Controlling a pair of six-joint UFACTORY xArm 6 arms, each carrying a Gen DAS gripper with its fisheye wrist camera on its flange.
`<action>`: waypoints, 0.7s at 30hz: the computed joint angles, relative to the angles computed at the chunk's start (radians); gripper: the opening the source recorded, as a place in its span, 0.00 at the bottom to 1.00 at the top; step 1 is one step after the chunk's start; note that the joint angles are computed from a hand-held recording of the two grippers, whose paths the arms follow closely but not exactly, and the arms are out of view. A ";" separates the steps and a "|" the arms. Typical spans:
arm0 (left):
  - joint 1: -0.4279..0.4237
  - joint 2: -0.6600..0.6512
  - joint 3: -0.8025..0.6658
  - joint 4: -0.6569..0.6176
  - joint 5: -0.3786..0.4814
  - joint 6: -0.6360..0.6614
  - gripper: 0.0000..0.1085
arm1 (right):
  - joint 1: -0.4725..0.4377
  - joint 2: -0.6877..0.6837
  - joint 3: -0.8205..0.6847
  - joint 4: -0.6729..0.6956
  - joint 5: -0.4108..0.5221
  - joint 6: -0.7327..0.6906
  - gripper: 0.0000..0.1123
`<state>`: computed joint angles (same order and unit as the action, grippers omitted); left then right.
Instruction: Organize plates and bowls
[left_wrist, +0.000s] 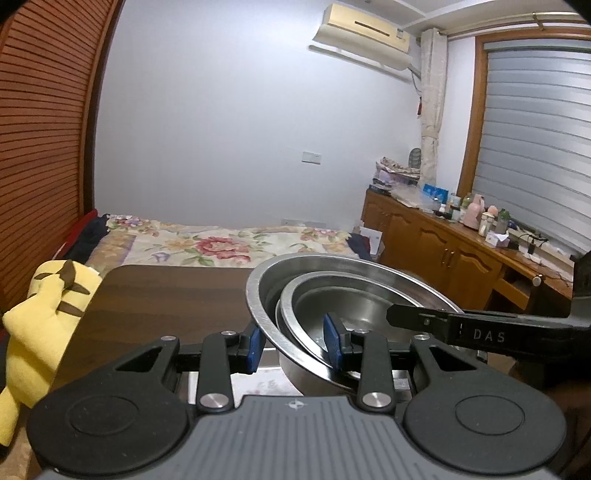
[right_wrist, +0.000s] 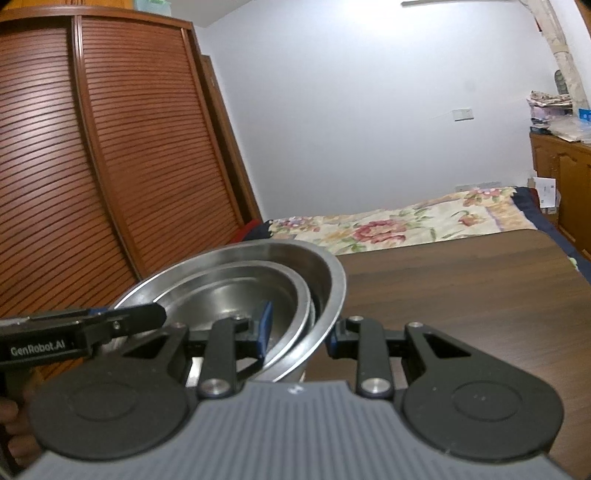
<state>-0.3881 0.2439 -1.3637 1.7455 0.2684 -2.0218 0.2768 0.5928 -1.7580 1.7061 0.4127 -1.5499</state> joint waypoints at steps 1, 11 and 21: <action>0.004 -0.004 0.010 0.001 -0.001 -0.002 0.33 | 0.004 0.003 -0.002 -0.012 -0.002 0.007 0.28; 0.051 -0.026 0.081 0.041 -0.038 -0.063 0.33 | 0.057 0.024 -0.006 -0.115 -0.035 0.079 0.28; 0.073 -0.003 0.100 0.063 -0.058 -0.115 0.33 | 0.084 0.061 -0.026 -0.195 -0.063 0.136 0.28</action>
